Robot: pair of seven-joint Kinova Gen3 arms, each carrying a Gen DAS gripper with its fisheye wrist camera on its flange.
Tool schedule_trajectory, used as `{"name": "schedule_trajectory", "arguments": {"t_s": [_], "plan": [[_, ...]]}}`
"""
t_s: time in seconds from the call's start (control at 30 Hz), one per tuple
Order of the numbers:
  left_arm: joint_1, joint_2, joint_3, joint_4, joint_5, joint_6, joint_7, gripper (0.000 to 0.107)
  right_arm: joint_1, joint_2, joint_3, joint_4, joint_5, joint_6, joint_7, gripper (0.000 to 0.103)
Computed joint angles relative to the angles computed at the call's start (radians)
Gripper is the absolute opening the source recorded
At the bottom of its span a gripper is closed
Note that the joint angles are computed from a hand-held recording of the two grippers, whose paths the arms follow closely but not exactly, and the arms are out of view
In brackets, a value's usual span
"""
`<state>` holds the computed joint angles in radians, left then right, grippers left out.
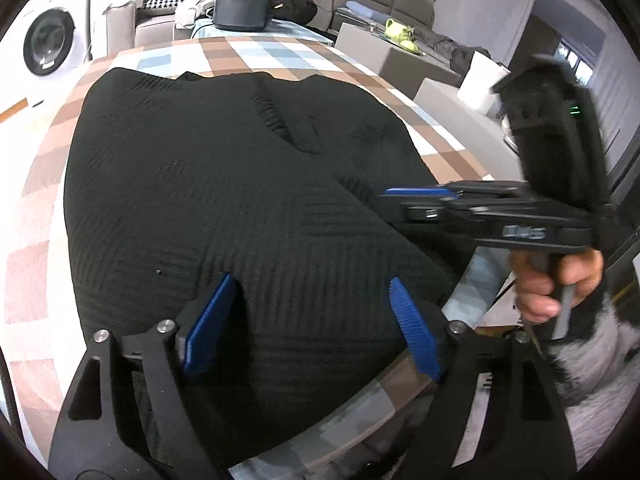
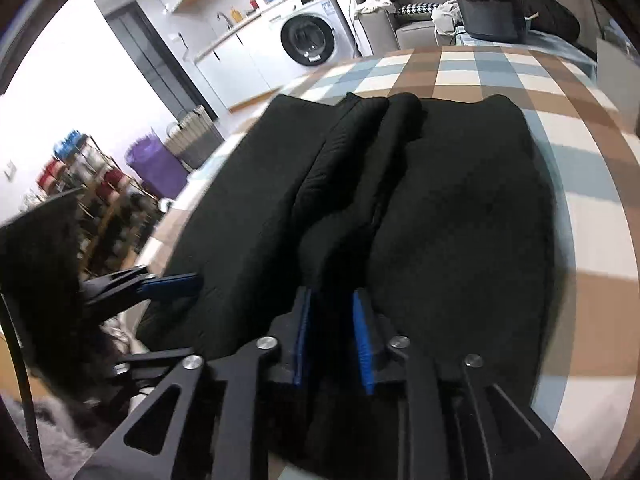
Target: Fold small clothes
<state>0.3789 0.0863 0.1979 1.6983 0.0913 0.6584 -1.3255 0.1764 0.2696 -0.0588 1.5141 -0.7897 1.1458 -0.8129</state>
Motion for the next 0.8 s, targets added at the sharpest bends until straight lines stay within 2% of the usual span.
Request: {"name": "schedule_trajectory", "arguments": {"t_s": [0.13, 0.23, 0.33, 0.4, 0.47, 0.5, 0.53, 0.6, 0.67, 0.73, 0.8], "plan": [[0.025, 0.013, 0.002, -0.009, -0.054, -0.001, 0.037, 0.081, 0.088, -0.033, -0.006, 0.065, -0.142, 0.054, 0.125, 0.023], [0.022, 0.001, 0.005, 0.000, -0.046, 0.005, 0.018, 0.081, 0.075, -0.035, 0.009, 0.072, -0.183, 0.076, 0.147, 0.023], [-0.015, -0.033, 0.014, 0.031, 0.014, -0.005, -0.028, 0.081, 0.019, 0.009, 0.005, 0.018, -0.171, 0.084, 0.063, 0.023], [-0.012, -0.066, -0.011, 0.058, -0.007, -0.030, 0.014, 0.081, 0.006, 0.058, -0.009, -0.029, -0.162, 0.127, 0.014, 0.023], [-0.026, -0.102, -0.018, 0.087, -0.034, -0.054, 0.059, 0.081, -0.023, 0.091, -0.021, -0.057, -0.122, 0.122, -0.033, 0.023], [-0.041, -0.130, -0.024, 0.110, -0.057, -0.076, 0.099, 0.081, -0.035, 0.094, -0.024, -0.056, -0.110, 0.105, -0.042, 0.019], [-0.055, -0.143, -0.023, 0.122, -0.077, -0.084, 0.131, 0.081, -0.029, 0.094, -0.040, -0.051, -0.114, 0.085, -0.036, 0.011], [-0.108, -0.170, -0.018, 0.141, -0.104, -0.083, 0.200, 0.081, -0.011, 0.074, -0.053, -0.037, -0.147, 0.089, 0.006, 0.010], [-0.117, -0.173, -0.052, 0.147, -0.085, -0.072, 0.216, 0.081, 0.014, 0.064, -0.072, -0.036, -0.174, 0.120, 0.048, 0.010], [-0.151, -0.168, -0.060, 0.152, -0.075, -0.059, 0.240, 0.081, -0.015, 0.049, -0.050, -0.030, -0.139, 0.114, 0.031, 0.010], [-0.167, -0.157, -0.070, 0.157, -0.054, -0.061, 0.228, 0.081, -0.070, 0.048, -0.021, -0.030, -0.058, 0.081, -0.013, 0.010]]}}
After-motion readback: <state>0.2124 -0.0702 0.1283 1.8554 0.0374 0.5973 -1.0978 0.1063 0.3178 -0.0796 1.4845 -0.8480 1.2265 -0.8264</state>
